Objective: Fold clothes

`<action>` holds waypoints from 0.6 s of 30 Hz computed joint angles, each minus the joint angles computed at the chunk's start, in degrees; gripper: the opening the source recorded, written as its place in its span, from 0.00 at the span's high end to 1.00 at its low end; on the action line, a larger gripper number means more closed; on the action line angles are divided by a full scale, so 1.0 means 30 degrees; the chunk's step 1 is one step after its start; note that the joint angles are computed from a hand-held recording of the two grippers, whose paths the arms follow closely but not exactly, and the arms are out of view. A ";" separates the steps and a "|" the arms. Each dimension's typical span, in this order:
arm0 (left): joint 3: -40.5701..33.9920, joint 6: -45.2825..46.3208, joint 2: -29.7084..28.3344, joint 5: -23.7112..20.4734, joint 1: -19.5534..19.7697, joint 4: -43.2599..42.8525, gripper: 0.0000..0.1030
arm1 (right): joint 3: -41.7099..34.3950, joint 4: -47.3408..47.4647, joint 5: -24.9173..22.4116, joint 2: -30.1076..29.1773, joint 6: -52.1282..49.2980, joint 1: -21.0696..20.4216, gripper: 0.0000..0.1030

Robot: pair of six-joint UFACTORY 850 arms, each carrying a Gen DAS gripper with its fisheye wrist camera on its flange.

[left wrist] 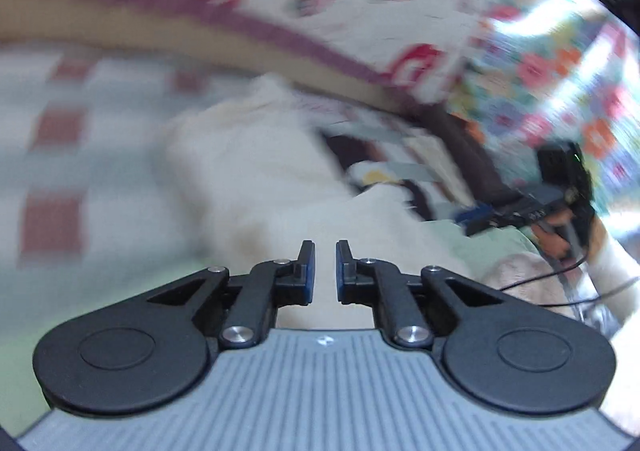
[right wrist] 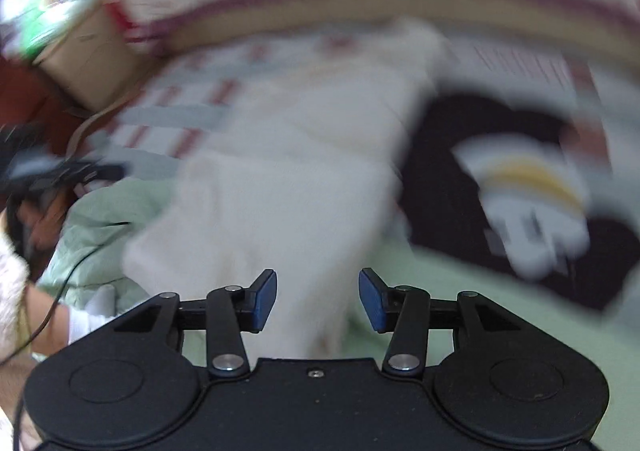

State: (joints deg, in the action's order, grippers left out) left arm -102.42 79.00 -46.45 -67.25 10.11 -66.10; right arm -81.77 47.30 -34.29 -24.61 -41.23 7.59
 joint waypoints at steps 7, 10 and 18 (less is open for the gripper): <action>-0.2676 -0.3531 -0.1617 0.3615 -0.3105 0.8021 0.92 | -0.4962 -0.4895 -0.0336 -0.4681 0.2493 0.1296 0.54; -0.1787 -0.3015 -0.1213 0.5530 -0.3411 1.1019 0.90 | -0.5937 -0.7135 -0.0778 -0.5724 0.5533 0.0842 0.68; -0.2422 -0.4697 -0.1485 0.4252 -0.2655 1.1344 0.89 | -0.4057 -0.4458 0.0312 -0.3329 -0.0225 0.0458 0.60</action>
